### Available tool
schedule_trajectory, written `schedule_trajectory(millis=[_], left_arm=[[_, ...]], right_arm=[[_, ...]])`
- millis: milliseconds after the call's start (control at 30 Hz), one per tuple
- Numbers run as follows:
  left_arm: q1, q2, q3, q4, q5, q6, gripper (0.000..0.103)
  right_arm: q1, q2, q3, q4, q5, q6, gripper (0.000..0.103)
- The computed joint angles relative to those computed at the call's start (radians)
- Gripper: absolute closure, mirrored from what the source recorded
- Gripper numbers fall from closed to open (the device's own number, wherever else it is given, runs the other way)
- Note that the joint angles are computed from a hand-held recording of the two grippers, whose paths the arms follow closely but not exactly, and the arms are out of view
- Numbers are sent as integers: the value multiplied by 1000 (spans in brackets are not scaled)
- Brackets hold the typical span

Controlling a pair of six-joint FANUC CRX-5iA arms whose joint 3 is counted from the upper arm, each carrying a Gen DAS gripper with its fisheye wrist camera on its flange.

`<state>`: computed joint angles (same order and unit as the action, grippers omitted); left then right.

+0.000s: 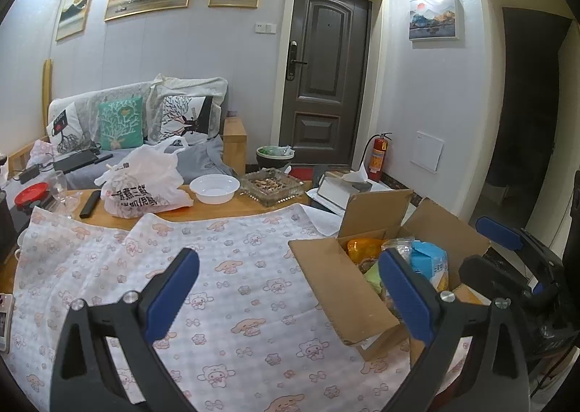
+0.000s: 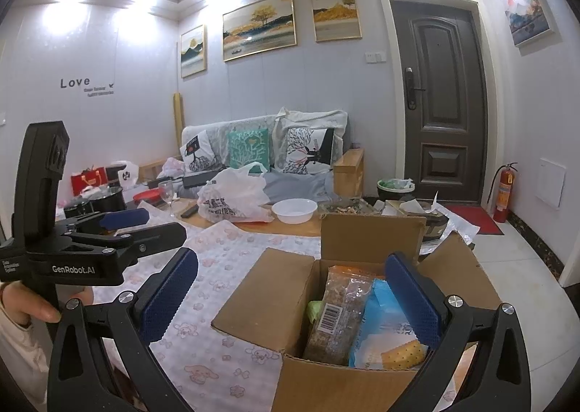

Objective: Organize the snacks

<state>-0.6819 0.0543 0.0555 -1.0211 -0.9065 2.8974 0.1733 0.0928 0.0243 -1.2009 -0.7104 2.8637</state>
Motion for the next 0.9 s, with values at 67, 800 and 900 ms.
schedule_trajectory(millis=[67, 800, 900], left_arm=[[0, 0, 0, 0, -1, 1, 5], [-12, -3, 6, -13, -13, 1, 5], [-13, -5, 7, -13, -12, -2, 5]], right_arm=[[-2, -1, -1, -3, -3, 2, 0], [-12, -8, -4, -9, -13, 4, 0], [-11, -8, -3, -7, -13, 1, 0]])
